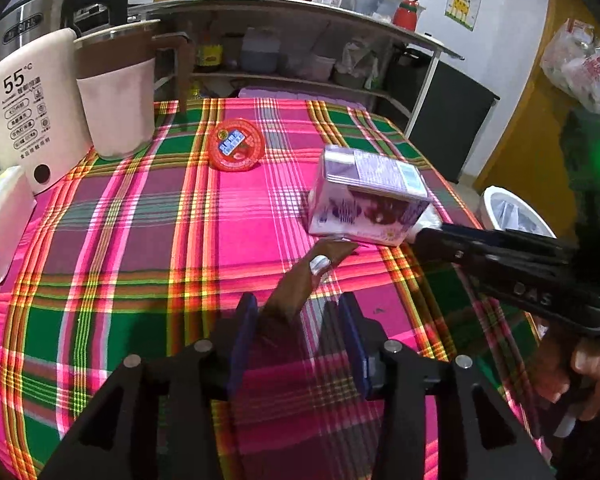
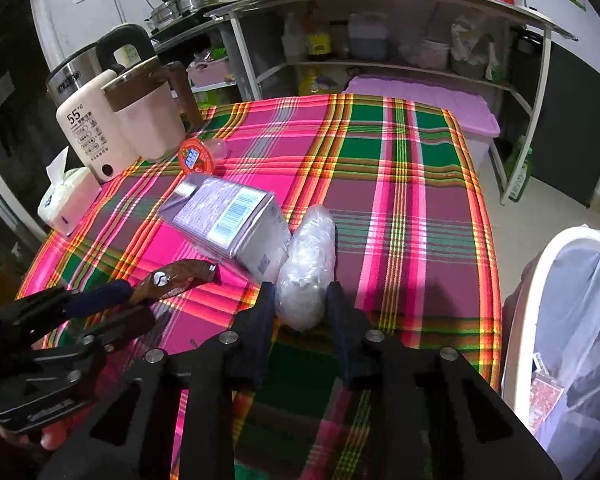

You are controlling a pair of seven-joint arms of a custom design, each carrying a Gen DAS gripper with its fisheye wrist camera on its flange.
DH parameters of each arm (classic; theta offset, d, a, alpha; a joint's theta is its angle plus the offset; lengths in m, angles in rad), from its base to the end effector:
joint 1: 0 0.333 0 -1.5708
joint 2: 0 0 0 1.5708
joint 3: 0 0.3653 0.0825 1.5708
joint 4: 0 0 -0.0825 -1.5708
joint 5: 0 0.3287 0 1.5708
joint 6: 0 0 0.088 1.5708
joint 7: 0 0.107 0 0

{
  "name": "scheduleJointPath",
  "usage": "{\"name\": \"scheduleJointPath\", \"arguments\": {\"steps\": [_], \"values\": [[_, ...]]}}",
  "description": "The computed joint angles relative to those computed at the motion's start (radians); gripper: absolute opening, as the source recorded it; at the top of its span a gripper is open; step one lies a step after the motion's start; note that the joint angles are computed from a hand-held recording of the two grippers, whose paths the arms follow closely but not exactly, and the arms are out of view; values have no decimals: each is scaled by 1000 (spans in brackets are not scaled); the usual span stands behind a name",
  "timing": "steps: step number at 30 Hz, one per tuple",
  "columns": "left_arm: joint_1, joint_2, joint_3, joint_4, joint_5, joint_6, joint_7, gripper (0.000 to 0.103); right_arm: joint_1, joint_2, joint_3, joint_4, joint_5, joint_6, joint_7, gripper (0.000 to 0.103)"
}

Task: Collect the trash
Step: 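Grasp the brown wrapper with the left tool while the right tool grasps the clear plastic bag, then lift the brown wrapper and plastic bag toward the bin with both tools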

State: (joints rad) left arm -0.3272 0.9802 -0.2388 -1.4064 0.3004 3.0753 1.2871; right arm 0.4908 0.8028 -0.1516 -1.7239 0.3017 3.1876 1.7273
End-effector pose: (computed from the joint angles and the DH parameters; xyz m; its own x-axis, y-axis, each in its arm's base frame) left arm 0.6721 -0.3754 0.2722 -0.4387 -0.8821 0.1715 -0.7315 0.2397 -0.6383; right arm 0.6698 0.2354 0.2811 0.0161 -0.9863 -0.1640 -0.7932 0.0873 -0.6027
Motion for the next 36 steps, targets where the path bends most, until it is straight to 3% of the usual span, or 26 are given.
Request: {"name": "scheduleJointPath", "arguments": {"steps": [2, 4, 5, 10, 19, 24, 32, 36], "values": [[-11, 3, 11, 11, 0, -9, -4, 42, -8, -8, 13, -17, 3, 17, -6, 26], [-30, 3, 33, 20, 5, -20, -10, 29, -18, -19, 30, -38, 9, 36, -14, 26], [-40, 2, 47, 22, 8, -22, -17, 27, -22, -24, 39, -49, 13, 46, -19, 26], [-38, -2, 44, 12, 14, -17, -24, 13, -24, -58, 58, -116, 39, 85, -36, 26], [-36, -39, 32, -68, 9, 24, -58, 10, -47, -141, 116, -260, 90, 195, -85, 26], [-69, -87, 78, -155, 23, 108, -108, 10, -63, -190, 153, -351, 119, 263, -105, 26], [-175, -177, 198, -307, 21, 258, -188, 10, -111, -253, 225, -491, 129, 371, -98, 26], [-209, -208, 225, -362, 4, 304, -191, 10, -114, -279, 239, -545, 127, 412, -88, 26]]}}
